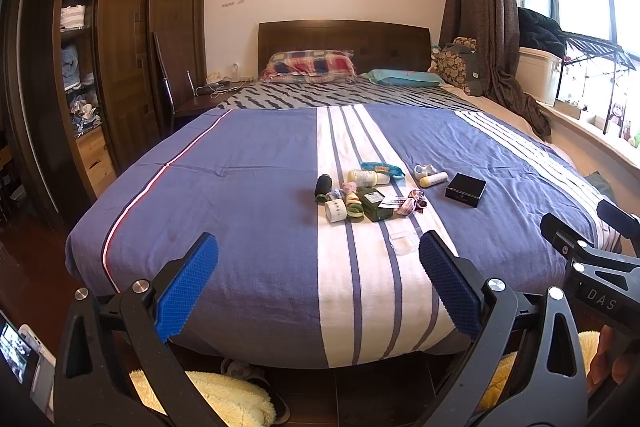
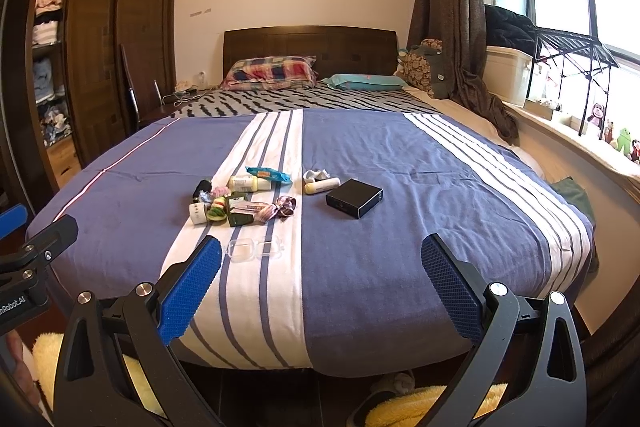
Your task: Collect trash
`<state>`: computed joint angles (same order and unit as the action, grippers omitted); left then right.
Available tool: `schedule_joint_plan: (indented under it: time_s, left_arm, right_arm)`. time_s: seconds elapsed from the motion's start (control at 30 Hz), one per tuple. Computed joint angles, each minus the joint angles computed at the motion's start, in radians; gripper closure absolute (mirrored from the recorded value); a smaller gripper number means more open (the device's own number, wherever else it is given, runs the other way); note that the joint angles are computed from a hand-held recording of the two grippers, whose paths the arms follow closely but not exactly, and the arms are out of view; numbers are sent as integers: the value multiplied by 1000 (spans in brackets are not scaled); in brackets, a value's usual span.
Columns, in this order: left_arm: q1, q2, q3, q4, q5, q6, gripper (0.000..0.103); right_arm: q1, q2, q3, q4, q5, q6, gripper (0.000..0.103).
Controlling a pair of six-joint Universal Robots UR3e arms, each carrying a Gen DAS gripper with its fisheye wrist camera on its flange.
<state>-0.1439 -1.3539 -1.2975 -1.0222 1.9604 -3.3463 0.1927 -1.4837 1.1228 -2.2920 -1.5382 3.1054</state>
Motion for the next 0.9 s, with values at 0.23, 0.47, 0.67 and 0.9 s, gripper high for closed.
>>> schedule_joint_plan:
  time_s: [0.23, 0.47, 0.67, 0.9]
  left_arm:
    - [-7, -4, 9, -5, 9, -5, 8]
    - [-6, -3, 8, -4, 8, -3, 8]
    - [-4, -1, 9, -5, 6, -1, 8]
    - [-3, 0, 7, -5, 6, 0, 8]
  right_arm:
    - [4, 1, 0, -2, -1, -1, 3]
    - [12, 10, -9, -2, -5, -4, 3]
    - [12, 11, -10, 0, -5, -5, 3]
    - [12, 11, -10, -1, -5, -4, 3]
